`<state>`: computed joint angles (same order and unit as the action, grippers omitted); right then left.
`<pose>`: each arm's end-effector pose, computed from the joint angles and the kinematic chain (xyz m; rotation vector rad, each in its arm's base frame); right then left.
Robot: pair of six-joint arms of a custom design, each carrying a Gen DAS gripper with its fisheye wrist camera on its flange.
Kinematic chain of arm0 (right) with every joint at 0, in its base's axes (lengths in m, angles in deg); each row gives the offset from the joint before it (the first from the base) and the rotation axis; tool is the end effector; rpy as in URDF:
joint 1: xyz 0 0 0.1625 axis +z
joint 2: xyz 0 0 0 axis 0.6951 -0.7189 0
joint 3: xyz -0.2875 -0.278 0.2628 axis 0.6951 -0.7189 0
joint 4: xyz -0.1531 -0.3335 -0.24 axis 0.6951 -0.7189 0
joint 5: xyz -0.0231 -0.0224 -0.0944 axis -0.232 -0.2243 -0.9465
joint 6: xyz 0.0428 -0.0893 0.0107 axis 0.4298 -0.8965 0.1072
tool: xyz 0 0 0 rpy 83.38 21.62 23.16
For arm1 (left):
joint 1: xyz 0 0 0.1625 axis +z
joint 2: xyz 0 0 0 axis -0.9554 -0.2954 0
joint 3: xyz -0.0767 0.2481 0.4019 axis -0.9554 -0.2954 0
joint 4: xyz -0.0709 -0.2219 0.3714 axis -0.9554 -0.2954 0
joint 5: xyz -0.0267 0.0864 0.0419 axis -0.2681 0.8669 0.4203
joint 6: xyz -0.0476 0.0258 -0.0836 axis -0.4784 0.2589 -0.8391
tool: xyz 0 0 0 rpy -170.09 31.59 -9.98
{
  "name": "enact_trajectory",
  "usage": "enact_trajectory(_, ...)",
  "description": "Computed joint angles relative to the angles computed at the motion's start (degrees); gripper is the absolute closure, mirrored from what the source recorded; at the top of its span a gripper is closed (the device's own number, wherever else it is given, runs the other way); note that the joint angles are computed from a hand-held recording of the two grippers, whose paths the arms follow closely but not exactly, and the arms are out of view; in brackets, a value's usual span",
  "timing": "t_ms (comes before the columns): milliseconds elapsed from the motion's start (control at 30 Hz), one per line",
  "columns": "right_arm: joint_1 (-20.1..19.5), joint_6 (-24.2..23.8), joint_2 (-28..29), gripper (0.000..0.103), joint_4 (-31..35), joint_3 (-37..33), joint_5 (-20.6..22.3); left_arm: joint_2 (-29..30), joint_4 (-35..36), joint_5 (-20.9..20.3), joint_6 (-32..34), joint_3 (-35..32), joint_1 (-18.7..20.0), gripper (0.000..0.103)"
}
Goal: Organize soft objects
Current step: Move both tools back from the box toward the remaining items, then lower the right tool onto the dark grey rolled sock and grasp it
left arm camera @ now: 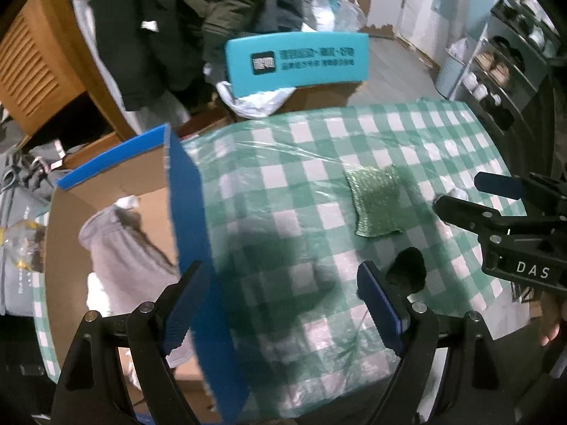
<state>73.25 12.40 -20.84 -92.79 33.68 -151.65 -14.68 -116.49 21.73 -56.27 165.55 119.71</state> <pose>0.3662 -0.5650 0.1828 0.3279 -2.4233 0.4685 -0.2509 -0.5644 0.2986 0.5298 2.3257 -0.3466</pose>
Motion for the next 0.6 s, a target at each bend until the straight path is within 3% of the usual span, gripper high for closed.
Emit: enact_trajectory(600, -6.5, 4.2, -5.6, 0.032, 0.5, 5.1, -1.7, 7.5, -0.4, -3.7, 0.0, -3.2, 1.6, 0.016)
